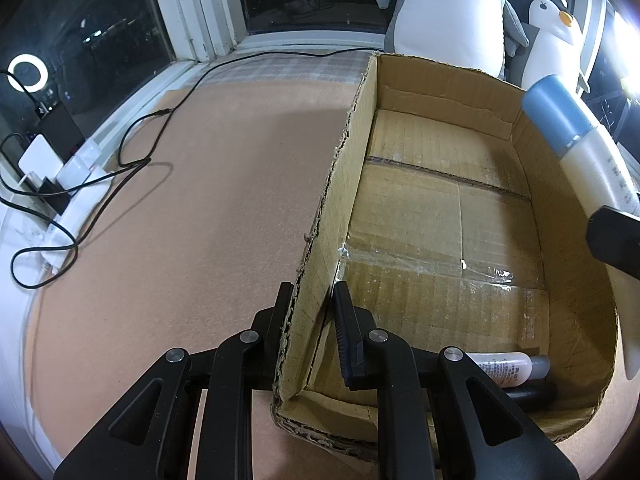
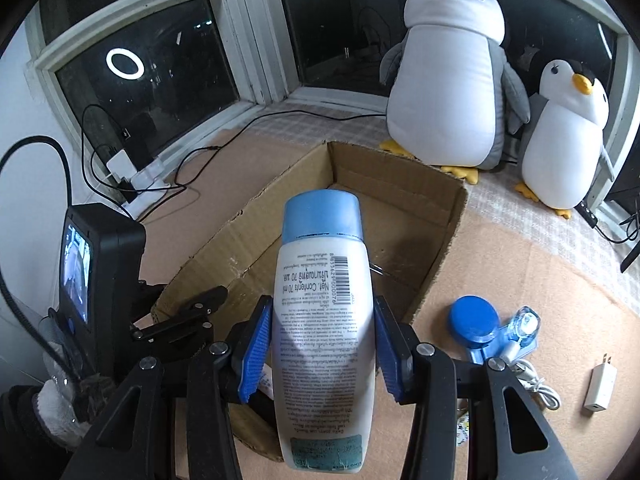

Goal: Organize rigid objects
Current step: 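Carry the lotion bottle into the box and release it with the right tool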

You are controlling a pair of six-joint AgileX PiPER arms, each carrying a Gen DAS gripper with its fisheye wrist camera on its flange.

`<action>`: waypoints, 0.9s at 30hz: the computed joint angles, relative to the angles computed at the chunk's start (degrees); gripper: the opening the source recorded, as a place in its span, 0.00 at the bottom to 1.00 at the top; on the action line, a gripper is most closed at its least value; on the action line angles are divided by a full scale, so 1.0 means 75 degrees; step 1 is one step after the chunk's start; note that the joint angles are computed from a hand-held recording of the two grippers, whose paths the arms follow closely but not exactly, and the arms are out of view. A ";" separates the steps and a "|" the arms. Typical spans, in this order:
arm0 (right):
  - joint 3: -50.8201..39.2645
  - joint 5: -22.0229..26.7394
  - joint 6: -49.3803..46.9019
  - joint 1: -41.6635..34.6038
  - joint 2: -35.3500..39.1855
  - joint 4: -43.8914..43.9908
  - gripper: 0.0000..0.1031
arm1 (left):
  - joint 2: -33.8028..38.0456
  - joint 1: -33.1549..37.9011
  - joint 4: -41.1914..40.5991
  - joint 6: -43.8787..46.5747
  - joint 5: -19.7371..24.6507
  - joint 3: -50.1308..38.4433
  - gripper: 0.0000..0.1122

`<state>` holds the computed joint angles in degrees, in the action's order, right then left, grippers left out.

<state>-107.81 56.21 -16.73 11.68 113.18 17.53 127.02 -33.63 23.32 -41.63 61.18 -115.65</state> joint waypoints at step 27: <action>0.0442 -0.0277 -0.0269 -0.0123 -0.0353 0.0049 0.53 | -0.0007 0.0003 0.0040 -0.0021 -0.0046 0.0051 0.15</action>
<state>-104.49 54.13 -18.74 10.76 110.53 17.90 126.96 -33.61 23.62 -41.78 60.83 -115.27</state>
